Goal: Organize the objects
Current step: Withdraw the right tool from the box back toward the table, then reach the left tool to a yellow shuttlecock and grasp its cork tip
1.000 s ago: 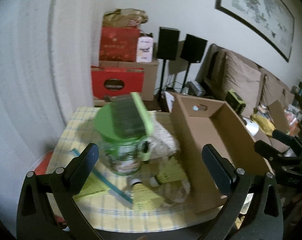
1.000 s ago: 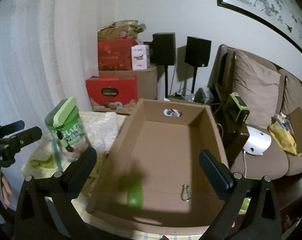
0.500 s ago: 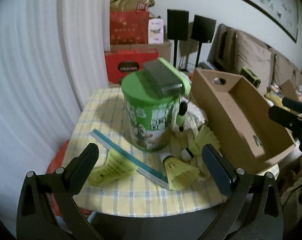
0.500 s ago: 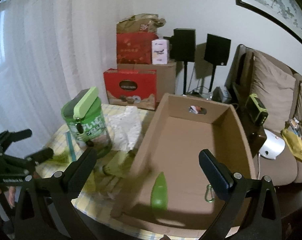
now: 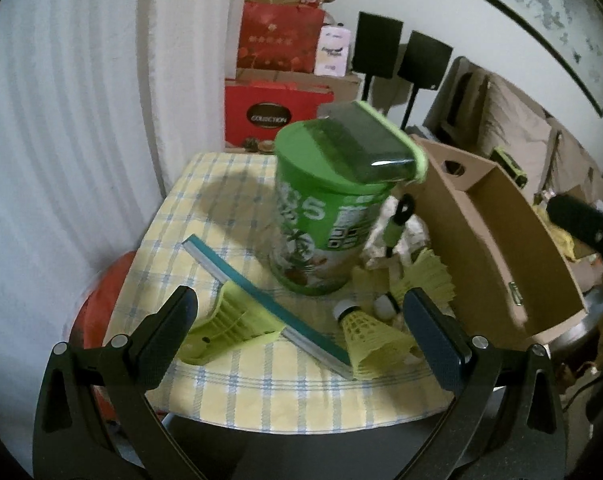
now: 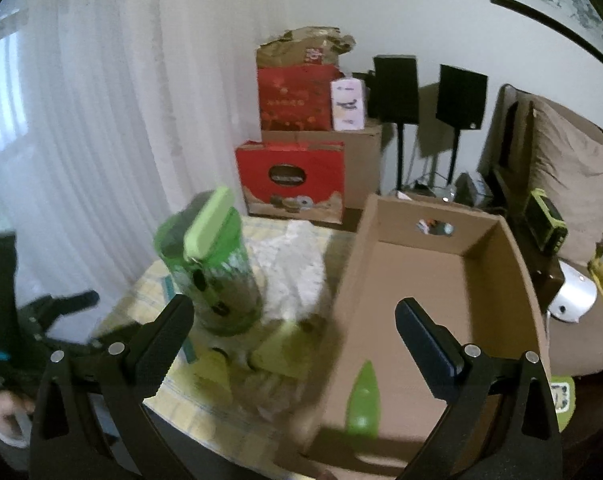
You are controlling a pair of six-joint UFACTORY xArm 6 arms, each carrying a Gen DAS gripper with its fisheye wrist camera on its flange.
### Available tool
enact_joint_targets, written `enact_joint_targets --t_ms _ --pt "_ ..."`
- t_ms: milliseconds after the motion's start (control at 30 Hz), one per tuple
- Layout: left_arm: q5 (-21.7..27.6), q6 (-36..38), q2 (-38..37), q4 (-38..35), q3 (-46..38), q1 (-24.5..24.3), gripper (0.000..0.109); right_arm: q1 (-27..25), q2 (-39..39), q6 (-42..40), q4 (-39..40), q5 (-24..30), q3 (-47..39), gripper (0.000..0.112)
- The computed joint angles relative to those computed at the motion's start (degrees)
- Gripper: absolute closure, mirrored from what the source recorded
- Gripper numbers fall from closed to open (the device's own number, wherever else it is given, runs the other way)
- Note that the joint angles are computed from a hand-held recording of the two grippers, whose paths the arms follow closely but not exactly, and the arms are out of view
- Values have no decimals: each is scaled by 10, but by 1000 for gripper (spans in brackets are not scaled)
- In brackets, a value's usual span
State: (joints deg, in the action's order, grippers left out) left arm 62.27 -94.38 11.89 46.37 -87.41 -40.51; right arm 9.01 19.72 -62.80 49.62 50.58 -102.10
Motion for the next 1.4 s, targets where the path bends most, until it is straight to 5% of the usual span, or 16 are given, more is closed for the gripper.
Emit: enact_joint_targets --t_ms 433,633,900,1400 --pt "11 -29 -45 2 63 15 6 62 73 62 -27 35 -122 14" --pt "4 -34 -53 3 77 21 6 93 109 94 -77 28 -167 33" --pt "3 -28 -51 2 77 26 6 107 141 117 -101 27 -203 34" --pt "-102 10 -25 -43 86 34 8 56 83 62 -63 61 -118 34"
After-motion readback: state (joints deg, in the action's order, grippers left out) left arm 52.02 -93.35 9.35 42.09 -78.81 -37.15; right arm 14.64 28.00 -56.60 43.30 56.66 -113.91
